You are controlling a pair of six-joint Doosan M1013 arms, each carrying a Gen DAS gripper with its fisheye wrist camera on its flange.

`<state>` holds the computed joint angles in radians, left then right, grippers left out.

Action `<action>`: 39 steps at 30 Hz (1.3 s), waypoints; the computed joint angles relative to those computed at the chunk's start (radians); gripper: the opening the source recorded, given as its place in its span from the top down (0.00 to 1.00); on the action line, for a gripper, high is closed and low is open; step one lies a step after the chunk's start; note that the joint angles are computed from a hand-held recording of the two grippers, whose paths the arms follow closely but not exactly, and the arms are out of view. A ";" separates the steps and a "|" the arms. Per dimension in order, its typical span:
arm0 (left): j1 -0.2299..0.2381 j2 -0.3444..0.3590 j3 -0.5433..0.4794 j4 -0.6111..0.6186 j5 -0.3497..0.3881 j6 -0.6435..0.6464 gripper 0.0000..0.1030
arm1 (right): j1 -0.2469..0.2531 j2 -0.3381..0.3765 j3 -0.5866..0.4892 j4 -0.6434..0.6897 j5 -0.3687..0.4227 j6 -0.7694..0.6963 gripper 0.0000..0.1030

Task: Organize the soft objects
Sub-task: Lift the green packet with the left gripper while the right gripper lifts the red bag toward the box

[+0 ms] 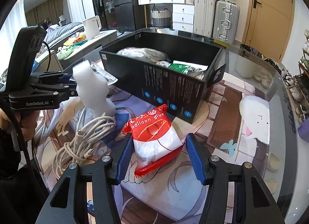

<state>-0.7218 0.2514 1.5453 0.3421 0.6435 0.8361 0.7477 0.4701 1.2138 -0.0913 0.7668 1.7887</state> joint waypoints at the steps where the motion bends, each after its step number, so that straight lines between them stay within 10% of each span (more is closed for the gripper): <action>1: 0.000 -0.002 0.000 0.004 -0.002 -0.003 0.52 | 0.000 -0.003 0.002 -0.003 -0.006 0.002 0.46; 39: -0.019 -0.067 0.042 0.267 -0.113 -0.241 0.52 | 0.007 -0.079 0.068 -0.174 -0.206 0.204 0.46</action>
<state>-0.7411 0.1844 1.5868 0.6088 0.5305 0.5949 0.7545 0.3907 1.2823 -0.2654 0.5606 1.9924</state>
